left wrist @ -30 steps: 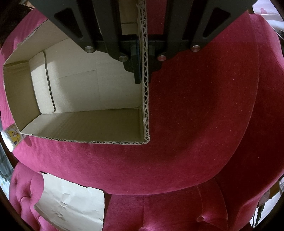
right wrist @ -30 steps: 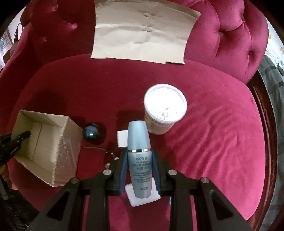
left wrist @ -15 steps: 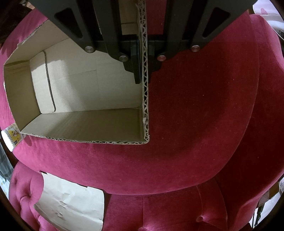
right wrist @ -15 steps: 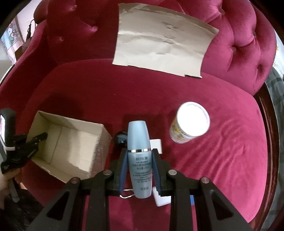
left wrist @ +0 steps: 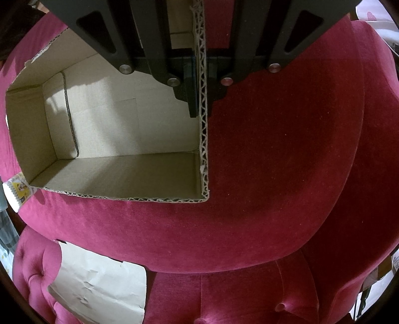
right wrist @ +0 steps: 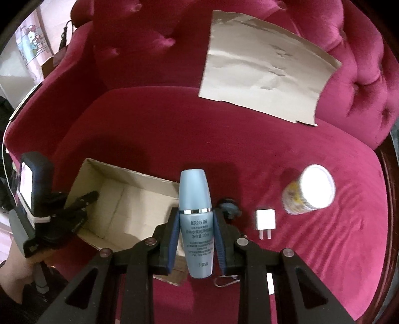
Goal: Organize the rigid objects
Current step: 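Lift the blue bottle with the right gripper and carry it over the box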
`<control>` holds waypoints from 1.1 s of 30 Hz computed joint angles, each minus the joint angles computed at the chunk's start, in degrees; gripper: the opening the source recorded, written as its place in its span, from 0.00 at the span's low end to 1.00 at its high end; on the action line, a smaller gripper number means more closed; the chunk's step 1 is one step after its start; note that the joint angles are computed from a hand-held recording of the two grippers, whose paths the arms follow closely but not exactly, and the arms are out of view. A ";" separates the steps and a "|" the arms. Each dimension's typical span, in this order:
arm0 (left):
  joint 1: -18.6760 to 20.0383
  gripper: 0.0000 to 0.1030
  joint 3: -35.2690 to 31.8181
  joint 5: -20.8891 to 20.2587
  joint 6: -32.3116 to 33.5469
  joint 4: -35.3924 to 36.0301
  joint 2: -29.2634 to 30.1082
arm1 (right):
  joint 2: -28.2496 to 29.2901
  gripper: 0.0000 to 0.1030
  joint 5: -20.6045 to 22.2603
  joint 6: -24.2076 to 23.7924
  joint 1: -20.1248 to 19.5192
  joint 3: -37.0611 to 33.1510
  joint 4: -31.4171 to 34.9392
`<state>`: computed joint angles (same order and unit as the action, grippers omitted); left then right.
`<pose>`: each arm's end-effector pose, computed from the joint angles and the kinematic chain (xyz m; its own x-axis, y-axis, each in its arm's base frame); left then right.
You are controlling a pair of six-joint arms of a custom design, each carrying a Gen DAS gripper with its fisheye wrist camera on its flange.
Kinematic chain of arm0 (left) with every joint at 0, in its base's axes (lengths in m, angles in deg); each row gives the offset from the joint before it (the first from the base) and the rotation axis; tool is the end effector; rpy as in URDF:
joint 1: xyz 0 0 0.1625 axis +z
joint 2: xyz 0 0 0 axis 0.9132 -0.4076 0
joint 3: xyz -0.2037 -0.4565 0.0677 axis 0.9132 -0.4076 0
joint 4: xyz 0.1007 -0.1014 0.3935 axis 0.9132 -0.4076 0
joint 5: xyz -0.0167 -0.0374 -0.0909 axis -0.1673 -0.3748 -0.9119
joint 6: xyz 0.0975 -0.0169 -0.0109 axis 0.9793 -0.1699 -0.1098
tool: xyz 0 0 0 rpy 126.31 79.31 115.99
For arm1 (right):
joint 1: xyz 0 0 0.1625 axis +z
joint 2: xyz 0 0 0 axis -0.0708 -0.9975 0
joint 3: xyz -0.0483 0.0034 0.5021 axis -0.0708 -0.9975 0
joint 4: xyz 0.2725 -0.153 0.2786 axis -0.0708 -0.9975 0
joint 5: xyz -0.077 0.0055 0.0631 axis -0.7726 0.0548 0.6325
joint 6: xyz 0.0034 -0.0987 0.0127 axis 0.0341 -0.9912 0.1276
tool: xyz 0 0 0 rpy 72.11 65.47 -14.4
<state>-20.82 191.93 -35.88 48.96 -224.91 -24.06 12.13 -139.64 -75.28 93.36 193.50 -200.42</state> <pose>-0.2480 -0.5261 -0.0594 -0.5896 0.5021 -0.6327 0.6132 0.7881 0.0540 0.0641 -0.4132 0.2625 -0.7448 0.1869 0.6406 -0.1506 0.8881 -0.4342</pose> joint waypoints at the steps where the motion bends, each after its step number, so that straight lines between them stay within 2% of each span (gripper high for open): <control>1: 0.01 0.03 0.03 -0.05 -0.02 -0.03 -0.02 | 0.48 0.27 0.18 0.08 0.22 -0.21 0.09; 15: 0.22 0.03 0.00 -0.44 0.05 0.19 -0.31 | 7.98 0.27 3.03 1.79 3.16 -2.75 -0.20; 33: 0.29 0.03 0.04 -0.52 0.19 0.08 -0.36 | 13.69 0.27 5.89 3.76 2.98 -4.86 -1.82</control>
